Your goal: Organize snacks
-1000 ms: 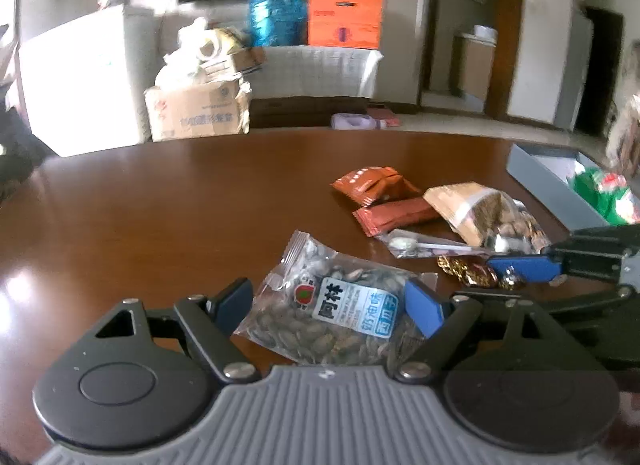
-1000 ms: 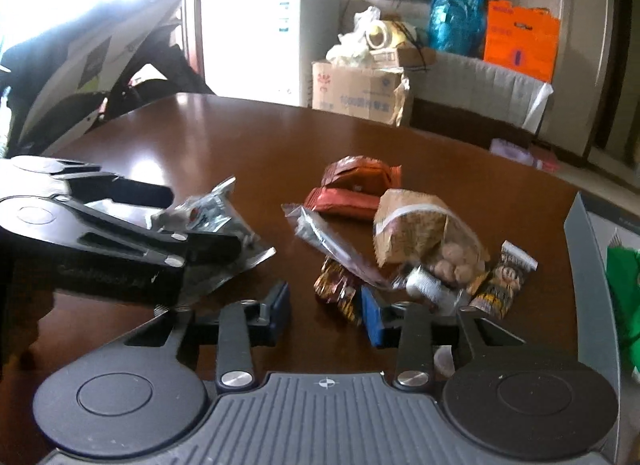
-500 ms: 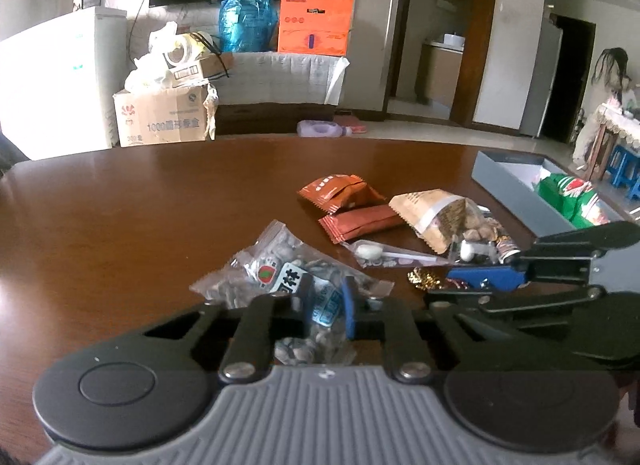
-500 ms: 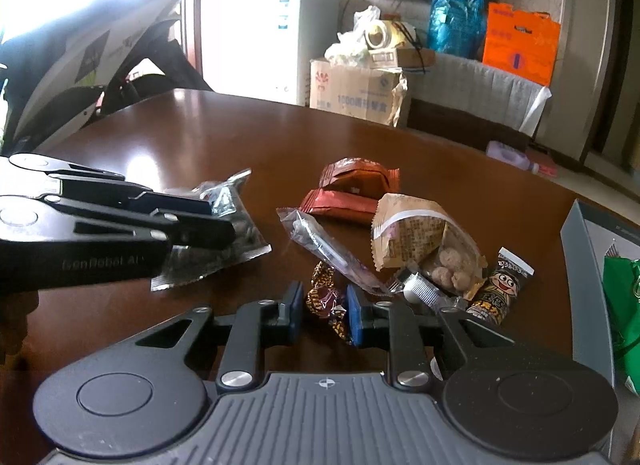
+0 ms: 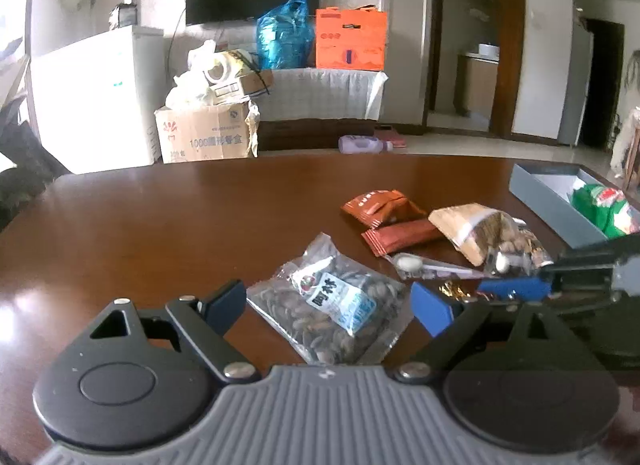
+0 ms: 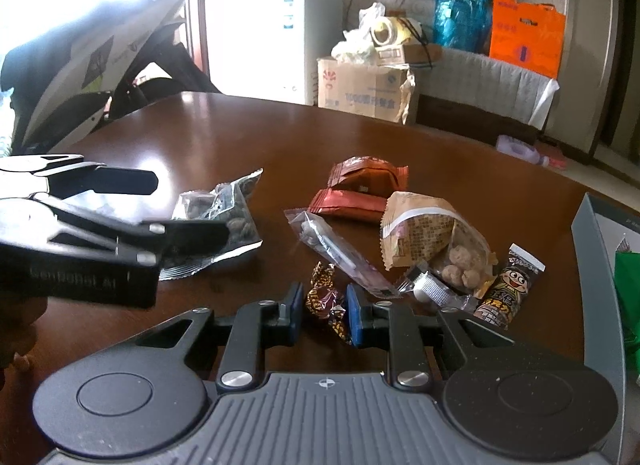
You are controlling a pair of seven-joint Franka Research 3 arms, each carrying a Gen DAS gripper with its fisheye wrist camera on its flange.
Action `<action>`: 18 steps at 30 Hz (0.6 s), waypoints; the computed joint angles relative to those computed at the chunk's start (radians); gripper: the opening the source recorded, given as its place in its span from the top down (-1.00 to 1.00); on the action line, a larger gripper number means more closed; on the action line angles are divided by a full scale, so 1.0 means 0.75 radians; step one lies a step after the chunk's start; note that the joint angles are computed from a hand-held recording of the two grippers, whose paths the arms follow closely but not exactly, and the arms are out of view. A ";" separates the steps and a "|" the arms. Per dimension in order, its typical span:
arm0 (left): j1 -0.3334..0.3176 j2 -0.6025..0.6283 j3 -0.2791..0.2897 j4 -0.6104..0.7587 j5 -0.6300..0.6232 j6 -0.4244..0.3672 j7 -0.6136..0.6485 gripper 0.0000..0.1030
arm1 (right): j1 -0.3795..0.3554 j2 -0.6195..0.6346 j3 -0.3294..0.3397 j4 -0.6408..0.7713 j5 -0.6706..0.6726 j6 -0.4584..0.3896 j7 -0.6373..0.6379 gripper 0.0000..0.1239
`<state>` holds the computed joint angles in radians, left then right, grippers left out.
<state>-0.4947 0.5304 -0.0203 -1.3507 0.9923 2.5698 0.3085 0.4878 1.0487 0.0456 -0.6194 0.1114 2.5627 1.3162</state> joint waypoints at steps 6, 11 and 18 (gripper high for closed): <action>0.047 0.102 -0.076 0.147 -0.254 -0.128 0.322 -0.95 | -0.007 -0.013 0.008 -0.018 0.013 0.000 -0.004 0.60; 0.030 0.165 -0.048 0.230 -0.352 -0.168 0.353 -1.00 | -0.011 -0.024 0.011 -0.037 0.022 0.007 0.004 0.60; 0.030 0.177 -0.030 0.229 -0.361 -0.086 0.406 -0.70 | -0.006 -0.008 0.004 -0.014 0.013 0.007 0.002 0.60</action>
<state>-0.4721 0.6629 -0.0429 -1.1787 0.7219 2.5054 0.6132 0.4835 1.0424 0.0487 -0.6303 0.1208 2.5682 1.3175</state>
